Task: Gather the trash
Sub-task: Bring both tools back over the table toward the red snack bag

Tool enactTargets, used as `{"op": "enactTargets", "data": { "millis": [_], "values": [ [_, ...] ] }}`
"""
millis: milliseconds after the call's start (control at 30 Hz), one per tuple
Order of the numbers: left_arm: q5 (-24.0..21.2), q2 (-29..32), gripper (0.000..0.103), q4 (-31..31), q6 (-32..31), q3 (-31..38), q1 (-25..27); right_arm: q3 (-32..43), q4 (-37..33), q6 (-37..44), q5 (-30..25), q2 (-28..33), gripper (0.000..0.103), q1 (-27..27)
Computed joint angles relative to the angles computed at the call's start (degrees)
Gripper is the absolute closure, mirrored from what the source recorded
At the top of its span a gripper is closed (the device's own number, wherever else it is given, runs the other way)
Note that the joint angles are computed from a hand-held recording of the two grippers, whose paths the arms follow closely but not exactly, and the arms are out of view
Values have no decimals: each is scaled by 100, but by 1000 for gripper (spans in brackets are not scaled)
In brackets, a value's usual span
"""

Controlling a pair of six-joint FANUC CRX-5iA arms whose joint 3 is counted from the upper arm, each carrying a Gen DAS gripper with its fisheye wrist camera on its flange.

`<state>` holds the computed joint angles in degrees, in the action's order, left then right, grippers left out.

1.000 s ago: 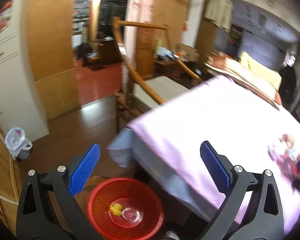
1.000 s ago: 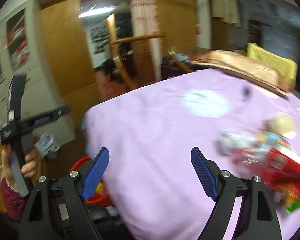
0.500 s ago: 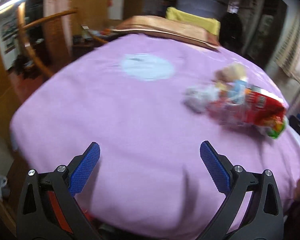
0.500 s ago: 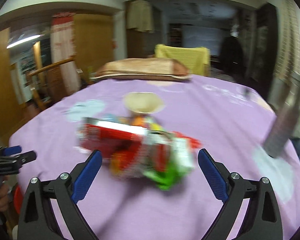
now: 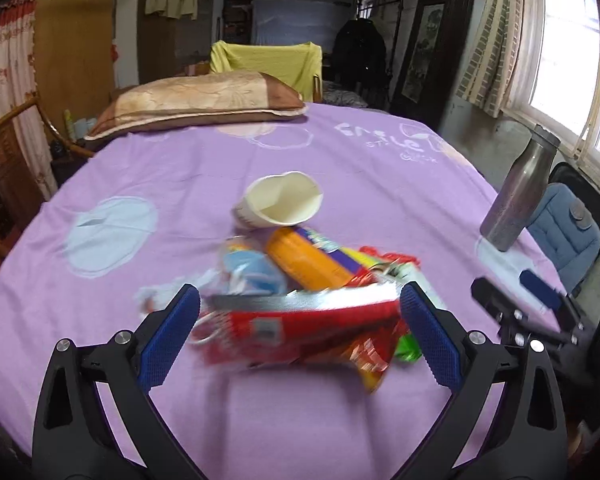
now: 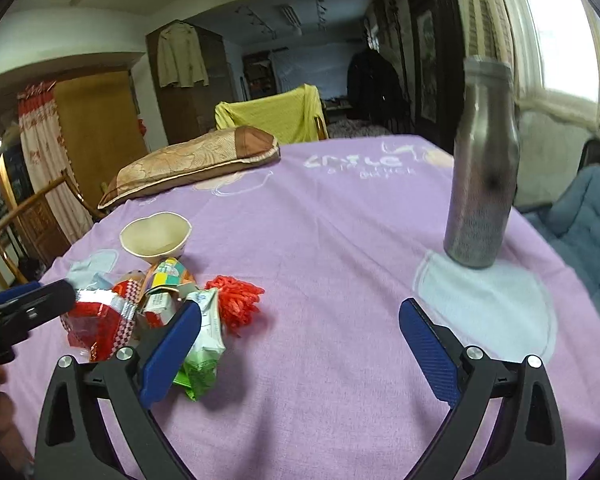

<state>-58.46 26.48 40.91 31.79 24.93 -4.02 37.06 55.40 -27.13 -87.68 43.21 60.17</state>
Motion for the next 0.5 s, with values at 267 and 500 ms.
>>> {"op": "enactTargets", "data": {
  "millis": [267,500],
  "values": [
    [749,-310,7,-665,-258,-530,222,-383,34,-208,451,-224,6,21],
    [1183,-503,7,-1185,352,-770,1116,-387,105,-44,747,-248,6,44]
  ]
}}
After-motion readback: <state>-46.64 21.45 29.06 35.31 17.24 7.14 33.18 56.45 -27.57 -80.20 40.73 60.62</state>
